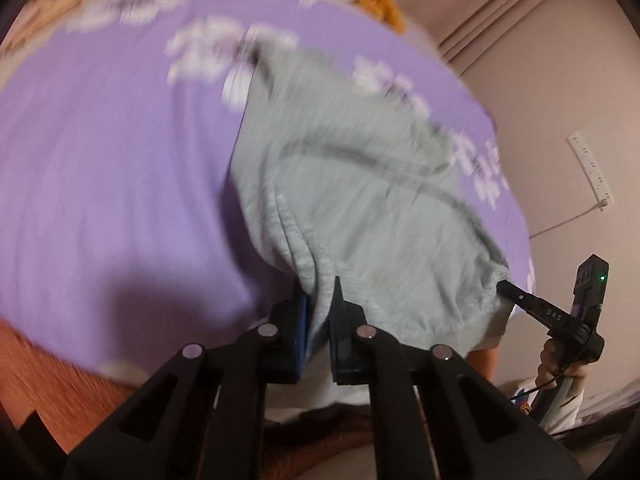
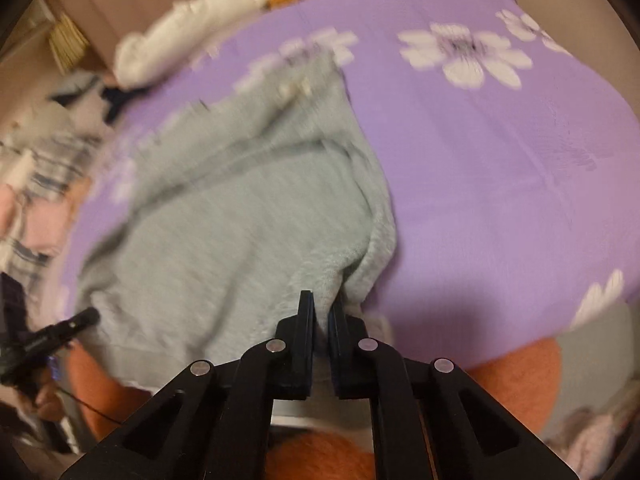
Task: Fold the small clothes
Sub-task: 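Close both tools on the ribbed hem of the sweatshirt, then lift the hem with both tools and fold it toward the collar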
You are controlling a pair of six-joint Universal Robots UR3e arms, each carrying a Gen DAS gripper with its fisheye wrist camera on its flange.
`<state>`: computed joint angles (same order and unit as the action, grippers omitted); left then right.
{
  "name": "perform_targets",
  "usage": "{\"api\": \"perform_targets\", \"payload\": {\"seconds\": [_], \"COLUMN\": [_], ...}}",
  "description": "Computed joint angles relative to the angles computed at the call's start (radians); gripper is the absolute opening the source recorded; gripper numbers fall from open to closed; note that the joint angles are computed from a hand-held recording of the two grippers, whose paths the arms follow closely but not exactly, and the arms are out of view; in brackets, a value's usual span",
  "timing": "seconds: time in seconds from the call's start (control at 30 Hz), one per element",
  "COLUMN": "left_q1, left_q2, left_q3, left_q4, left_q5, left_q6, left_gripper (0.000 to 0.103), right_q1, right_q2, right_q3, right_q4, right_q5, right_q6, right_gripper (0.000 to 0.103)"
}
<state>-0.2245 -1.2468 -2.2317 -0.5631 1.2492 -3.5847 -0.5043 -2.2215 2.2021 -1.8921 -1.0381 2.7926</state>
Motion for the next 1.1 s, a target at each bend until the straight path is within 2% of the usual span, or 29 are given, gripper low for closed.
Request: {"api": "perform_targets", "payload": {"seconds": [0.1,0.27,0.37,0.47,0.73,0.77,0.83,0.87,0.9,0.97,1.0,1.1], "left_q1": [0.023,0.015,0.022,0.03,0.012,0.018,0.039,0.047,0.046,0.041,0.045,0.063], "left_q2": [-0.036,-0.203,-0.308,-0.378,-0.398,-0.381,-0.34,-0.313,-0.288,-0.237,-0.215,-0.184], "left_q3": [0.055,0.138,0.182,0.201,0.211,0.203,0.181,0.164,0.15,0.097,0.076,0.032], "left_q4": [0.042,0.141,0.146,0.139,0.134,0.127,0.119,0.115,0.12,0.164,0.165,0.126], "left_q5": [0.013,0.093,0.116,0.126,0.151,0.136,0.088,0.071,0.077,0.098,0.088,0.043], "left_q6": [0.014,0.03,0.036,0.05,0.035,0.034,0.039,0.047,0.049,0.035,0.032,0.033], "left_gripper": [0.008,0.008,0.009,0.01,0.013,0.017,0.033,0.048,0.059,0.062,0.063,0.065], "right_q1": [0.042,0.139,0.225,0.264,0.266,0.267,0.26,0.251,0.241,0.23,0.224,0.185], "right_q2": [0.066,0.26,0.432,0.528,0.53,0.522,0.491,0.463,0.434,0.395,0.363,0.302], "right_q3": [-0.038,-0.089,-0.133,-0.153,-0.127,-0.125,-0.119,-0.113,-0.102,-0.081,-0.062,-0.028], "right_q4": [-0.129,-0.403,-0.534,-0.578,-0.597,-0.595,-0.581,-0.564,-0.554,-0.56,-0.559,-0.499], "right_q5": [0.013,-0.05,-0.145,-0.207,-0.231,-0.232,-0.229,-0.221,-0.215,-0.214,-0.22,-0.192], "right_q6": [0.066,0.2,0.288,0.319,0.359,0.355,0.34,0.329,0.313,0.289,0.28,0.251], "right_gripper": [0.008,0.008,0.008,0.008,0.008,0.008,0.009,0.011,0.018,0.042,0.058,0.061]}}
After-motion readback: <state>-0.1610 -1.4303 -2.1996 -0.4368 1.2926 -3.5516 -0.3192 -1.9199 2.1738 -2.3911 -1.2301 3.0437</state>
